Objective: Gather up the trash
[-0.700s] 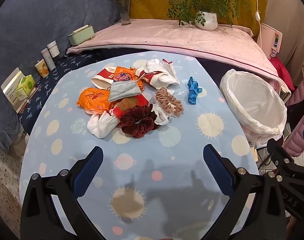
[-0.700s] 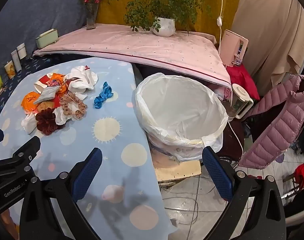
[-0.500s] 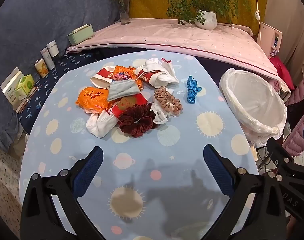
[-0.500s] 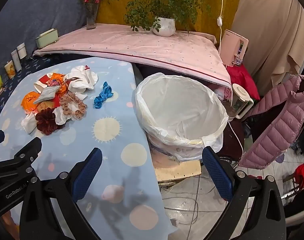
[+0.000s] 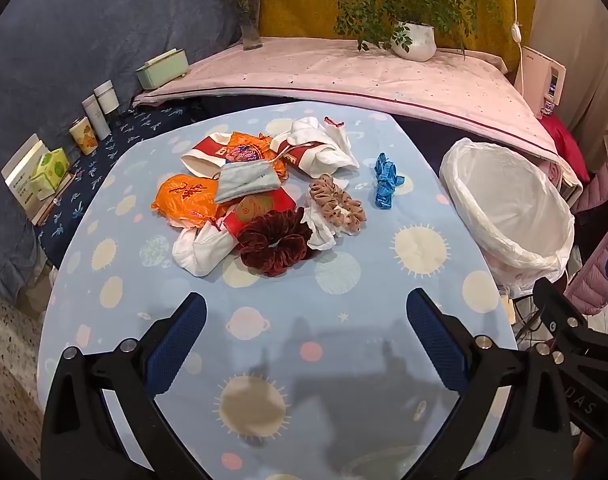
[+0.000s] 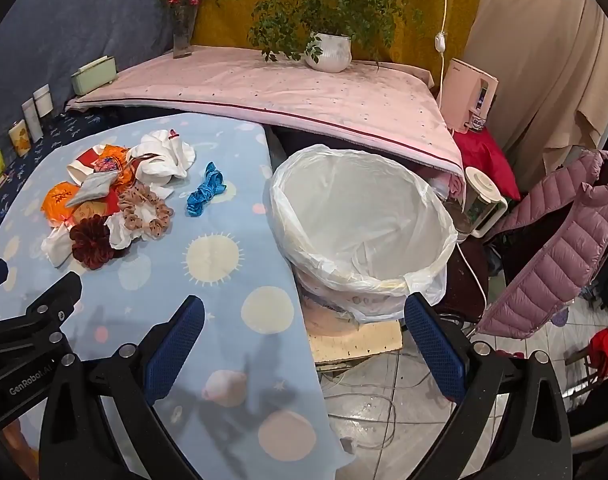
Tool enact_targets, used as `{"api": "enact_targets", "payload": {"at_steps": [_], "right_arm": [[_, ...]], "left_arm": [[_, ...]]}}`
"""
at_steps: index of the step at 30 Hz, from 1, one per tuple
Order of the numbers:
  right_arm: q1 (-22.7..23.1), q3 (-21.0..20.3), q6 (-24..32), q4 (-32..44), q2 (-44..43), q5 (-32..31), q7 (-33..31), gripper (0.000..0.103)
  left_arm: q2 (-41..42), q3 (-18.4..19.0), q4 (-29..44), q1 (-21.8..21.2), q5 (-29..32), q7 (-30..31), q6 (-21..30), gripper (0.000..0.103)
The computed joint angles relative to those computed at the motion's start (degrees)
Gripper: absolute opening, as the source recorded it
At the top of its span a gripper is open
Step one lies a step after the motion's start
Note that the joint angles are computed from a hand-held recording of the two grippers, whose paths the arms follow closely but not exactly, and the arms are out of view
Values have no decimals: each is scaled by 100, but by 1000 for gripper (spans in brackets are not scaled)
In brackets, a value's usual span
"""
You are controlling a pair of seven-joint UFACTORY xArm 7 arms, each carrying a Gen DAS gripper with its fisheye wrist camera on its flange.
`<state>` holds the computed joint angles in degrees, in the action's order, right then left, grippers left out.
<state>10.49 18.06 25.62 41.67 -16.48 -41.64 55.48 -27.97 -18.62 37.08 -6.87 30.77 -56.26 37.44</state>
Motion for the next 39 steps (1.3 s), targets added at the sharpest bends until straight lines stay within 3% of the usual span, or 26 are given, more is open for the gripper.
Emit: {"api": "enact_targets", "payload": {"at_steps": [39], "right_arm": [[28,-27,16,37,37,9,18,96]], "left_arm": [[49,33,60,42,54,-17,-39,96]]}}
